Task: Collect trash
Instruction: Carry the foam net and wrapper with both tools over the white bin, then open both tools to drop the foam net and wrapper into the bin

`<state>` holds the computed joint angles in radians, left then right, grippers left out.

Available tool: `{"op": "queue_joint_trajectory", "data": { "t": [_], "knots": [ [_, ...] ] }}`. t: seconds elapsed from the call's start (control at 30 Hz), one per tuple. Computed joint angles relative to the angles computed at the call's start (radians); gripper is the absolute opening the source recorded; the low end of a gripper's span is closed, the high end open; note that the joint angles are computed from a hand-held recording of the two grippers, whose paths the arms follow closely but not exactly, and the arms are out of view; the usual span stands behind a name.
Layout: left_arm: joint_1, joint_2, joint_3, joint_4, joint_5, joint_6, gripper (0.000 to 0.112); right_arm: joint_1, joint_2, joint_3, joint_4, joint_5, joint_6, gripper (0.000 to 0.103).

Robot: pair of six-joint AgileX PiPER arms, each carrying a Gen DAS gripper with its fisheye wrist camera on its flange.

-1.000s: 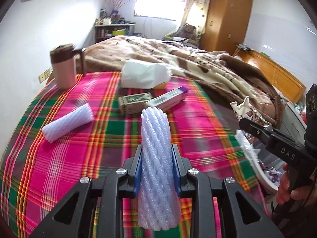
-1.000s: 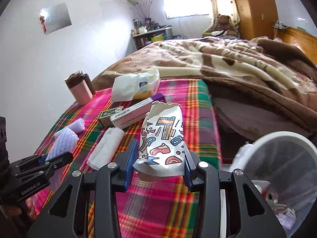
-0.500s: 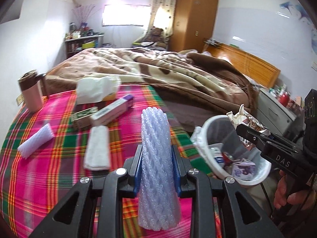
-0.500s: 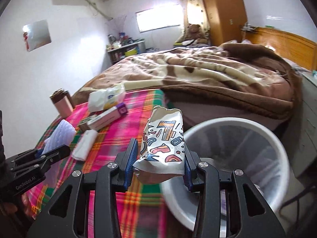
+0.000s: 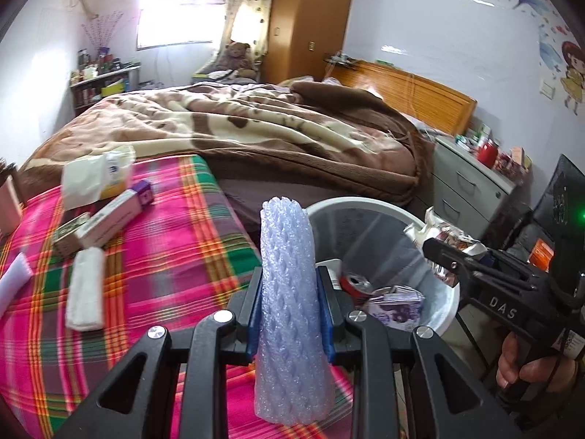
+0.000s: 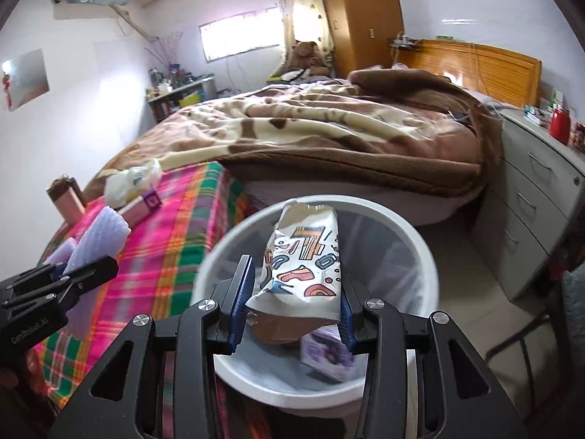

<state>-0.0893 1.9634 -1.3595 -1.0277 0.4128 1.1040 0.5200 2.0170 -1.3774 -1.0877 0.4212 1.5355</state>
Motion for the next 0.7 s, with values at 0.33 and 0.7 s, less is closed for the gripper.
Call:
{"op": "queue_joint_trajectory", "data": {
  "t": [0.33,0.7],
  "knots": [
    [-0.101,0.063,-0.09,0.135,0.008,-0.142,0.028,-0.037,-0.008,0.043,0.025,0.005,-0.031,0.042],
    [-0.126,0.119,-0.16,0.237,0.032,-0.267,0.04,-0.047,-0.01,0.053,0.026,0.034,-0.04,0.042]
  ]
}}
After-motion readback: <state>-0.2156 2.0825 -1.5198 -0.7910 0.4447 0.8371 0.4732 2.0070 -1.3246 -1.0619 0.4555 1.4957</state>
